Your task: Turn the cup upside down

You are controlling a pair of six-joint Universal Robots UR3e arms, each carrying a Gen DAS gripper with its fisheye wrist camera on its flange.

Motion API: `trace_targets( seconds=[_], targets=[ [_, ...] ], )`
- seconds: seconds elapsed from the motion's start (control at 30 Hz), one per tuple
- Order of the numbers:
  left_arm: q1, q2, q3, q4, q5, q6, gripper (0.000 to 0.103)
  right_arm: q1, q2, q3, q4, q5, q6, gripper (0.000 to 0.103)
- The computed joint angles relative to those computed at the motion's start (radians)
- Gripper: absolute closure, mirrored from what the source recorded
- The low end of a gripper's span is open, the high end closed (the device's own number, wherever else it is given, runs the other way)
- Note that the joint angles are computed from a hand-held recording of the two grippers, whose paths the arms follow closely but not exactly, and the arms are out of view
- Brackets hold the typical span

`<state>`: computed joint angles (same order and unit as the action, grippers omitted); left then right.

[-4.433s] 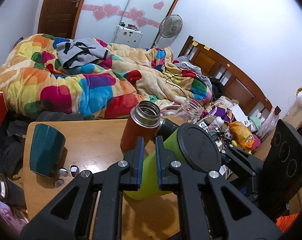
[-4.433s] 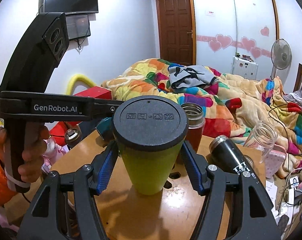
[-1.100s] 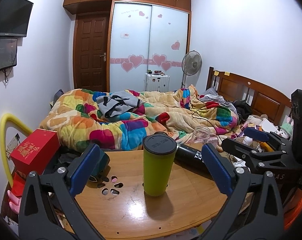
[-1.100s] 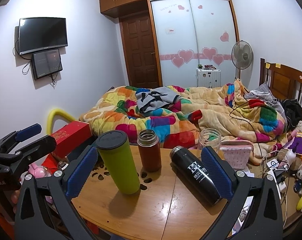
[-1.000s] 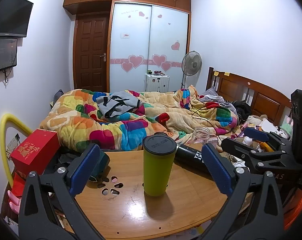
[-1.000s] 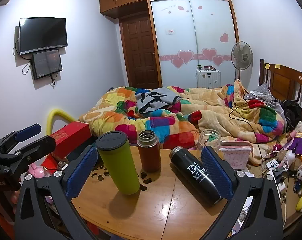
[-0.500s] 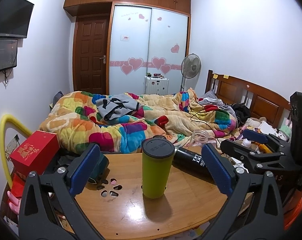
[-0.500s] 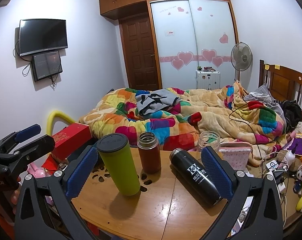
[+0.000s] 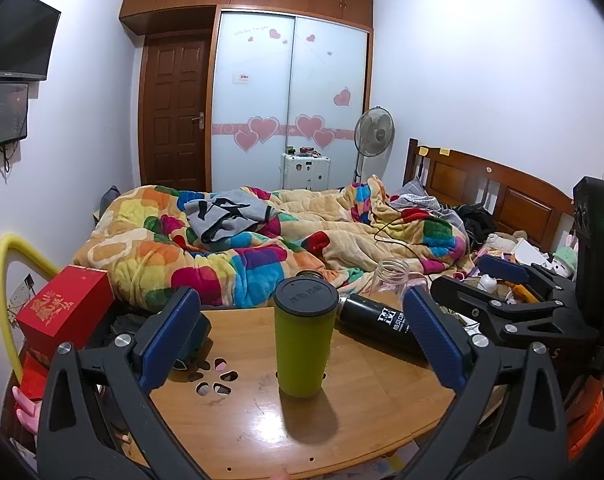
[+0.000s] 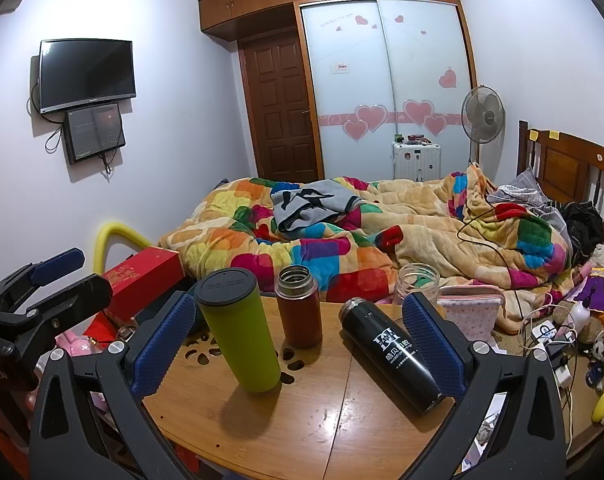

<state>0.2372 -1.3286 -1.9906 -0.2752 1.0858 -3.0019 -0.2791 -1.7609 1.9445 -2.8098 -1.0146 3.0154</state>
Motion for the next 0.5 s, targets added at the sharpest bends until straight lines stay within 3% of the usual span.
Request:
trace_targets(
  seconds=[0.5],
  targets=[
    [-0.024,0.009,-0.014,0.012,0.017,0.004,0.0,0.002,-0.002,-0.003,0.003,-0.003,0.0,0.0]
  ],
)
